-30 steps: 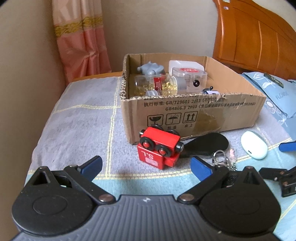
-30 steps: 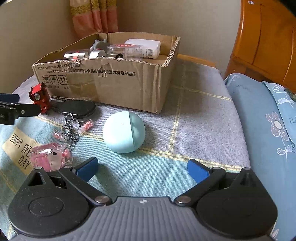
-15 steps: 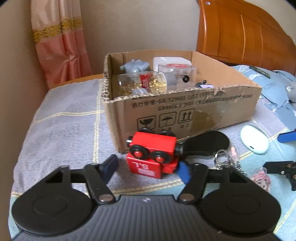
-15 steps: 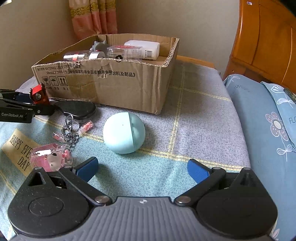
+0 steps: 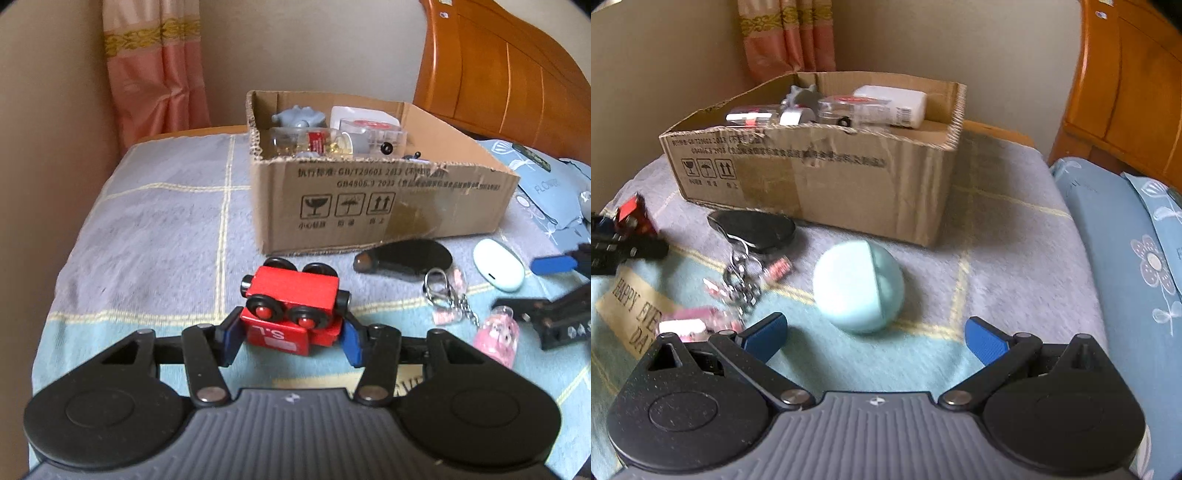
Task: Organize rigid objects
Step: 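Grasp the red toy robot with the left tool while the right tool grasps the mint-green case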
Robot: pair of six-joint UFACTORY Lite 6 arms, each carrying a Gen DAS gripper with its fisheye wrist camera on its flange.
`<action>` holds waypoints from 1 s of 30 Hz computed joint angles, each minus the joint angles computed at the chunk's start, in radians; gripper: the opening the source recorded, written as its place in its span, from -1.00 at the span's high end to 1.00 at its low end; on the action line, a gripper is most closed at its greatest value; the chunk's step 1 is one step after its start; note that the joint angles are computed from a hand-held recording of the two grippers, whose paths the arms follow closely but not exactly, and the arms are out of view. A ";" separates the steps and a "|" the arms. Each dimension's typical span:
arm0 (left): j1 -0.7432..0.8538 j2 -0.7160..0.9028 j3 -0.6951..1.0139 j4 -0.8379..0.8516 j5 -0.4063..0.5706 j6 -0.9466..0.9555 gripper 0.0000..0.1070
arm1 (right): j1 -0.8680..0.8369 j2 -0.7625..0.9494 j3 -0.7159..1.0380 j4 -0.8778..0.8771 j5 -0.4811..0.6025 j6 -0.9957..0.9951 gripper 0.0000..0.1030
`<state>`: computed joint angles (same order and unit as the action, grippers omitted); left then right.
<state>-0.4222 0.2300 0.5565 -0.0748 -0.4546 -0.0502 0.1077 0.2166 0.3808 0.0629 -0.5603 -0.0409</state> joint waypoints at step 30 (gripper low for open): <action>0.010 0.068 0.054 0.000 -0.044 0.001 -0.17 | -0.064 0.083 0.143 -0.314 0.063 0.107 -0.62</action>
